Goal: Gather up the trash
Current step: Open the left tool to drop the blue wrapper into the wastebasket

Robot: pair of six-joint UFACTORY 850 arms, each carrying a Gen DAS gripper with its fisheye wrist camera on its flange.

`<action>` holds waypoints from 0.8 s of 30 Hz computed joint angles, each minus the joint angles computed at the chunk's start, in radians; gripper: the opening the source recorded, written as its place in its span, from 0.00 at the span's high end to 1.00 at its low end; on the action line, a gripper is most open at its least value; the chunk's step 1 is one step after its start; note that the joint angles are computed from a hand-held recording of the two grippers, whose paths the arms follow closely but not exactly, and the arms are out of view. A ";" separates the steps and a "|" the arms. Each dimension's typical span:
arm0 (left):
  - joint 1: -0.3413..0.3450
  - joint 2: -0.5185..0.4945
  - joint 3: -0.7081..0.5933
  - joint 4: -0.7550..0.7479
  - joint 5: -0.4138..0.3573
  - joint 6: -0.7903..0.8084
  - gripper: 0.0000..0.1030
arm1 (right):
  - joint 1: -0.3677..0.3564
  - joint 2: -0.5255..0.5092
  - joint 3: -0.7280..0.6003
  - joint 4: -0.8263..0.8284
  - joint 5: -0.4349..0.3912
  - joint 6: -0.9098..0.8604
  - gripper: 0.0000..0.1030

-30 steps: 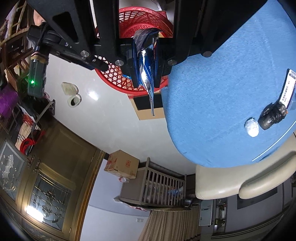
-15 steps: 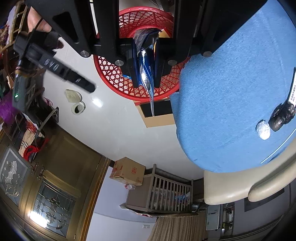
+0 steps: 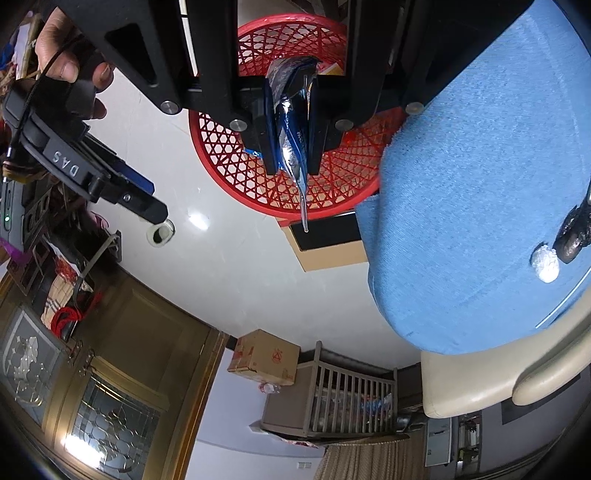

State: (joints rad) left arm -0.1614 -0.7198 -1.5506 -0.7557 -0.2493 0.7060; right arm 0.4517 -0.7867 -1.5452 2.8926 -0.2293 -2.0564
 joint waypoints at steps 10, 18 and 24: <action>-0.012 -0.035 -0.034 0.054 -0.045 -0.042 0.85 | -0.006 0.009 0.019 0.055 -0.027 -0.040 0.31; -0.011 -0.069 -0.084 0.162 -0.146 -0.145 0.27 | -0.003 0.007 0.012 0.018 -0.027 -0.013 0.31; 0.051 -0.020 -0.049 -0.040 -0.140 -0.021 0.27 | 0.005 0.009 0.002 0.008 -0.023 -0.010 0.31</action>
